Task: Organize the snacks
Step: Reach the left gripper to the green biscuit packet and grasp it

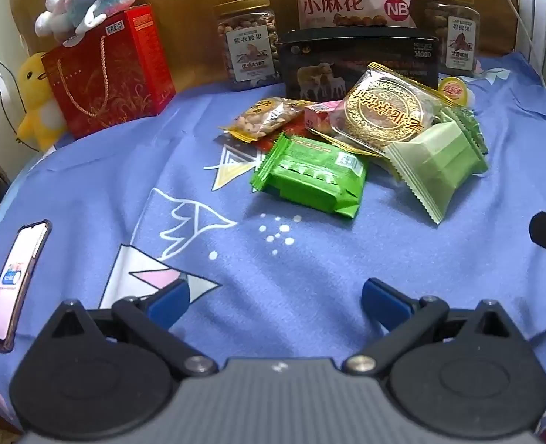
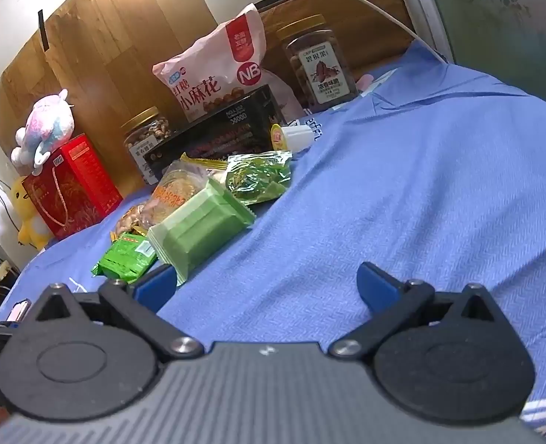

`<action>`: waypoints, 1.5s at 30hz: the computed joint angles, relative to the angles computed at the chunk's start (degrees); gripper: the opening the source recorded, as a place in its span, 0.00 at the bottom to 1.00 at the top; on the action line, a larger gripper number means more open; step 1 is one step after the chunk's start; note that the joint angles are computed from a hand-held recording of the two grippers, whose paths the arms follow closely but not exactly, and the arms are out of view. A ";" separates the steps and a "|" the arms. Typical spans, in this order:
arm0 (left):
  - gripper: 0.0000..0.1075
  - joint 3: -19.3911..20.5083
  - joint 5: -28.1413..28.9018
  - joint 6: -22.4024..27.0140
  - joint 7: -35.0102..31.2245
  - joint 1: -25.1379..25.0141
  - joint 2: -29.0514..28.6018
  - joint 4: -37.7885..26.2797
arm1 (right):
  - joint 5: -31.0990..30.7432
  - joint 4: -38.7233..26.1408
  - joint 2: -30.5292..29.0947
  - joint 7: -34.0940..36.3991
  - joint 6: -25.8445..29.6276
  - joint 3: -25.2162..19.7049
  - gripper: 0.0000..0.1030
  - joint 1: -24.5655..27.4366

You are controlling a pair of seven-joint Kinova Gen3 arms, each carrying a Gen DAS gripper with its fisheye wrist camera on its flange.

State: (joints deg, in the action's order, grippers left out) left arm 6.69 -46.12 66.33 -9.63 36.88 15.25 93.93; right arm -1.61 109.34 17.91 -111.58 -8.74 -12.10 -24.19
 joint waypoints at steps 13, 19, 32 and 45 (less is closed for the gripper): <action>0.96 -0.01 -1.90 4.58 1.53 0.98 0.73 -0.39 | 2.43 -0.42 0.16 -0.41 0.22 -1.69 1.00 1.01; 0.96 -0.29 -1.88 5.62 2.28 0.50 0.55 -0.17 | 2.59 -0.57 0.34 1.41 0.22 -0.82 1.00 -0.22; 0.96 -0.36 -0.75 4.87 2.39 -1.31 0.17 1.01 | -1.22 -1.44 0.51 6.27 1.71 5.32 1.00 -6.86; 0.96 -0.33 -2.22 -4.43 4.66 -4.38 -4.06 7.72 | -3.60 -1.71 1.14 11.28 1.39 6.99 1.00 -9.10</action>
